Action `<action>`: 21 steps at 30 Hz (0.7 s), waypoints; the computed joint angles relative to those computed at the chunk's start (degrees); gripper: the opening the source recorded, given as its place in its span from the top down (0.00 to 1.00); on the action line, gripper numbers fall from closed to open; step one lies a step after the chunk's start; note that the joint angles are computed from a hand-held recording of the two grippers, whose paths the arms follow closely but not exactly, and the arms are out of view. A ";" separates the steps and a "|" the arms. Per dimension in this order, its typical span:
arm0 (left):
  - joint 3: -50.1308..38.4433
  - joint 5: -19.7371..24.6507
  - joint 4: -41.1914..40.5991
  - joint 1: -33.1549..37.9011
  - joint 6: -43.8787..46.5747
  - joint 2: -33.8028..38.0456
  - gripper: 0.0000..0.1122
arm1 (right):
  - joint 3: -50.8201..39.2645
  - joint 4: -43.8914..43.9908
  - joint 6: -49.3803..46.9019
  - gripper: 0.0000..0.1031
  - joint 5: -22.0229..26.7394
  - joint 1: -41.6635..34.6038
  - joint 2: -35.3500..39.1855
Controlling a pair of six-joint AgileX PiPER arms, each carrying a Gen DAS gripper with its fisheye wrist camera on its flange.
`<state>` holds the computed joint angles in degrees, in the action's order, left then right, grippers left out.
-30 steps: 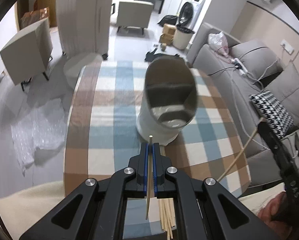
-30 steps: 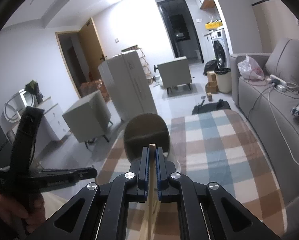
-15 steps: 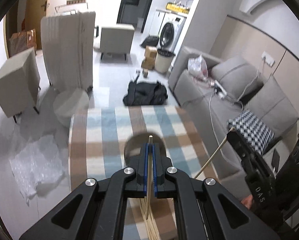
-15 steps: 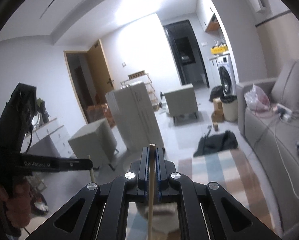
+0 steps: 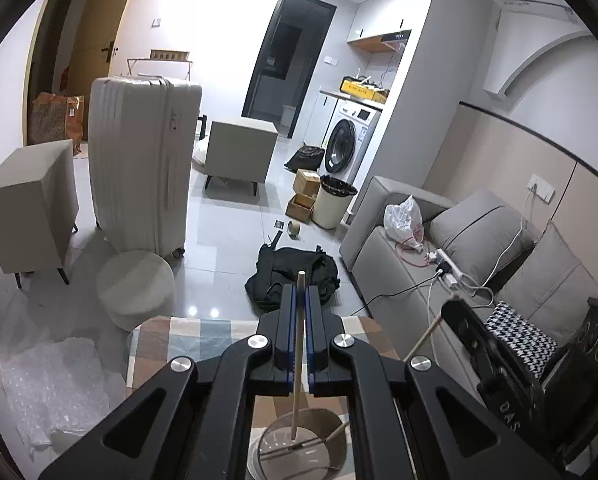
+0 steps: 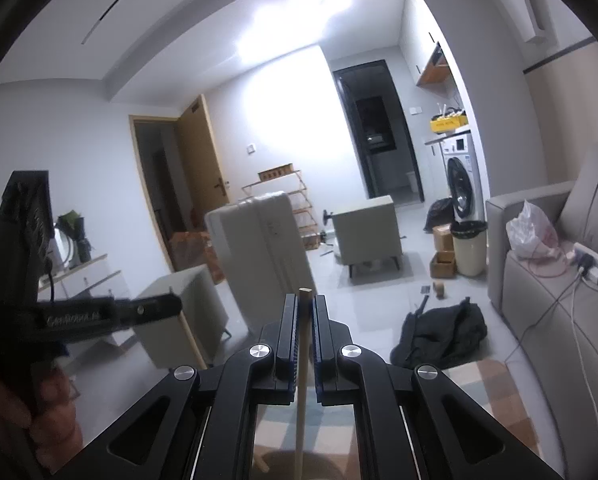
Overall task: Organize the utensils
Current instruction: 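Lift the held chopsticks and lower them into the white holder with both grippers, then open both grippers to release the chopsticks into the holder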
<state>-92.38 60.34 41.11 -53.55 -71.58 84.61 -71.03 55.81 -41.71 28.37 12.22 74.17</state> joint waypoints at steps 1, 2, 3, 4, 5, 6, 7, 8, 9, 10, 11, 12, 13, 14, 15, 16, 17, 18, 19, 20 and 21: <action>0.69 -1.02 -0.28 0.56 -0.13 0.02 1.00 | 0.21 1.34 -1.36 0.95 -0.34 -0.06 0.40; 2.26 -2.97 -0.96 1.35 -0.39 -0.24 1.00 | 0.55 3.50 -3.52 0.95 -0.83 -0.16 1.04; 3.12 -3.36 -0.53 1.44 -1.17 -0.38 1.00 | 0.94 5.12 -5.07 0.95 -1.42 -0.11 1.73; 3.19 -2.95 0.07 1.28 -1.57 -0.30 1.00 | 1.19 6.23 -5.90 0.95 -1.49 -0.08 2.36; 4.00 -3.81 -0.10 1.50 -1.64 -0.29 1.00 | 1.95 8.57 -8.13 0.95 -1.77 -0.11 2.97; 4.08 -3.86 0.20 1.33 -2.11 -0.29 1.00 | 2.18 9.15 -8.73 0.95 -2.07 0.01 3.24; 4.91 -4.35 0.45 1.30 -2.89 -0.31 1.00 | 2.66 10.74 -10.47 0.95 -2.36 0.03 3.60; 5.02 -4.05 0.01 1.32 -2.87 0.03 1.00 | 3.79 12.70 -12.85 0.95 -2.97 0.35 3.63; 5.23 -3.79 0.17 1.29 -3.39 0.19 1.00 | 3.95 12.49 -12.98 0.95 -3.22 0.57 3.68; 5.77 -4.11 0.67 1.13 -4.39 0.08 1.00 | 4.40 12.30 -13.48 0.95 -3.67 1.05 3.75; 6.38 -4.50 0.47 1.09 -4.74 -0.17 1.00 | 5.15 13.03 -14.77 0.95 -3.77 1.36 3.77; 6.64 -4.64 0.26 1.02 -4.83 -0.22 1.00 | 5.23 13.03 -14.96 0.95 -3.68 1.48 3.91; 6.82 -5.07 0.41 1.05 -4.93 -0.20 1.00 | 5.69 12.99 -15.31 0.95 -3.94 1.82 3.92; 6.82 -5.08 0.49 0.69 -4.52 -0.33 1.00 | 6.24 12.64 -15.48 0.95 -4.05 2.16 3.83; 5.98 -4.99 -0.02 0.79 -3.48 0.25 1.00 | 6.55 12.37 -15.41 0.95 -3.47 2.17 3.65; 5.43 -4.76 -0.82 0.72 -2.13 0.30 1.00 | 6.58 12.25 -15.52 0.94 -2.60 2.09 3.85; 5.80 -5.57 -1.33 1.03 -1.66 -0.03 1.00 | 6.77 11.29 -14.99 0.94 -1.85 2.10 3.77; 5.15 -6.36 -3.38 1.65 0.15 0.20 1.00 | 6.89 11.26 -15.23 0.93 -0.98 1.80 3.79; 4.28 -6.08 -5.27 2.02 1.83 0.47 1.00 | 7.01 11.59 -15.63 0.92 0.27 1.41 3.76; 3.20 -5.27 -7.36 2.45 3.68 0.86 1.00 | 7.14 11.06 -15.09 0.92 1.72 0.98 3.53; 3.33 -6.15 -9.89 3.29 5.45 0.56 1.00 | 7.00 10.16 -14.09 0.92 2.78 0.60 3.38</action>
<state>-89.05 54.19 31.22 -50.26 -66.13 85.17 -64.03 65.97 -55.80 31.16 12.83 77.55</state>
